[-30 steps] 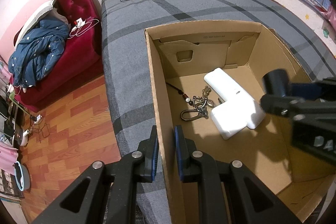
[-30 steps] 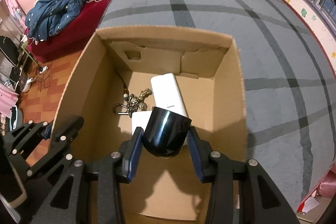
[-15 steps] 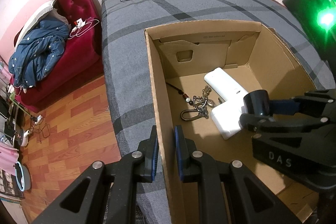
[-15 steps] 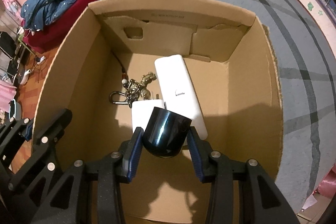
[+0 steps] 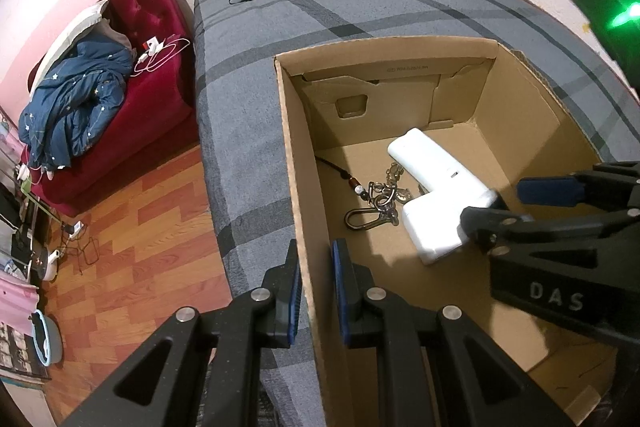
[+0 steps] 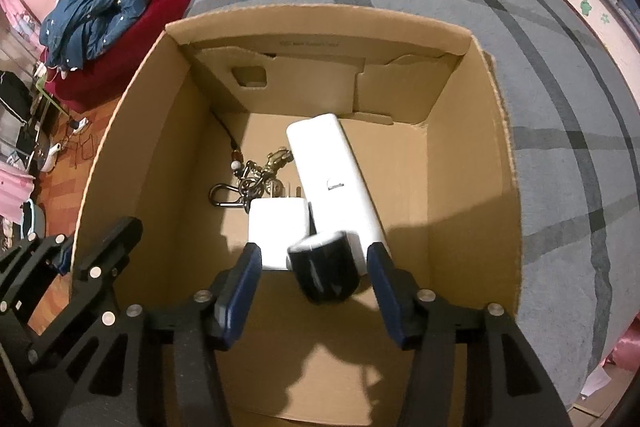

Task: Organize rigid objects
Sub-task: 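Open the right gripper to drop the black cup in the box, then withdraw the right gripper toward the white plug and blue bottle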

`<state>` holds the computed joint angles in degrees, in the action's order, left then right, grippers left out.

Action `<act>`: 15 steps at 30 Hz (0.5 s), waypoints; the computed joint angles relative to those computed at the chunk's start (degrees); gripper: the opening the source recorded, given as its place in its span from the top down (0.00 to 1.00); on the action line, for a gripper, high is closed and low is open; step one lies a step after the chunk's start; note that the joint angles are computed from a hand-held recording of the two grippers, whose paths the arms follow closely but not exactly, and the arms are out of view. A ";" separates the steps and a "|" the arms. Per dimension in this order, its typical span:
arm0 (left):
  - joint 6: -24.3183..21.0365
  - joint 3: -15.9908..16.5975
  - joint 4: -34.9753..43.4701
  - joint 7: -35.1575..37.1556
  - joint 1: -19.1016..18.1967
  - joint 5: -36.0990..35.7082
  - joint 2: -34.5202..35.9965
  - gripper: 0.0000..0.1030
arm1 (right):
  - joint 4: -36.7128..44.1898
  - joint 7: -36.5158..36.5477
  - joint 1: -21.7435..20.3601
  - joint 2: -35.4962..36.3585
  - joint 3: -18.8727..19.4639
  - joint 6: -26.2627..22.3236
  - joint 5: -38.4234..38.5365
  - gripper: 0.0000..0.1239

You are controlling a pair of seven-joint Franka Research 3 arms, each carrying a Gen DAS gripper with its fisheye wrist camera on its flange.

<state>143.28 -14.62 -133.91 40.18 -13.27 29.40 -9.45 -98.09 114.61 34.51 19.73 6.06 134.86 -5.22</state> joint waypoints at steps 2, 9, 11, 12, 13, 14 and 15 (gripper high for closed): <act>0.10 0.04 -0.02 0.02 0.00 -0.16 -0.01 0.85 | -0.40 -0.20 -0.20 -0.55 0.06 0.18 0.29 0.46; -0.23 -0.08 0.14 -0.28 -0.04 0.35 0.14 0.85 | -1.69 0.72 -0.09 -2.27 -0.09 1.32 -1.09 0.44; -0.39 -0.13 0.22 -0.29 -0.09 0.45 0.15 0.85 | -2.22 0.98 -0.24 -2.97 -0.07 1.72 -1.36 0.43; -0.41 -0.13 0.27 -0.33 -0.10 0.49 0.21 0.85 | -2.42 1.22 -0.28 -3.30 -0.08 1.80 -1.57 0.41; -0.47 -0.11 0.32 -0.30 -0.11 0.46 0.22 0.85 | -2.79 1.55 -0.28 -3.70 -0.12 2.03 -1.96 0.38; -0.41 -0.10 0.27 -0.34 -0.13 0.45 0.20 0.85 | -3.30 2.09 -0.23 -4.28 -0.23 2.34 -2.64 0.36; -0.41 -0.09 0.27 -0.34 -0.13 0.45 0.20 0.85 | -3.72 2.63 -0.23 -4.80 -0.27 2.58 -3.18 0.34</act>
<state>142.87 -14.71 -133.65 39.84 -13.40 29.85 -9.26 -101.81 117.25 34.28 14.93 5.79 137.44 -8.40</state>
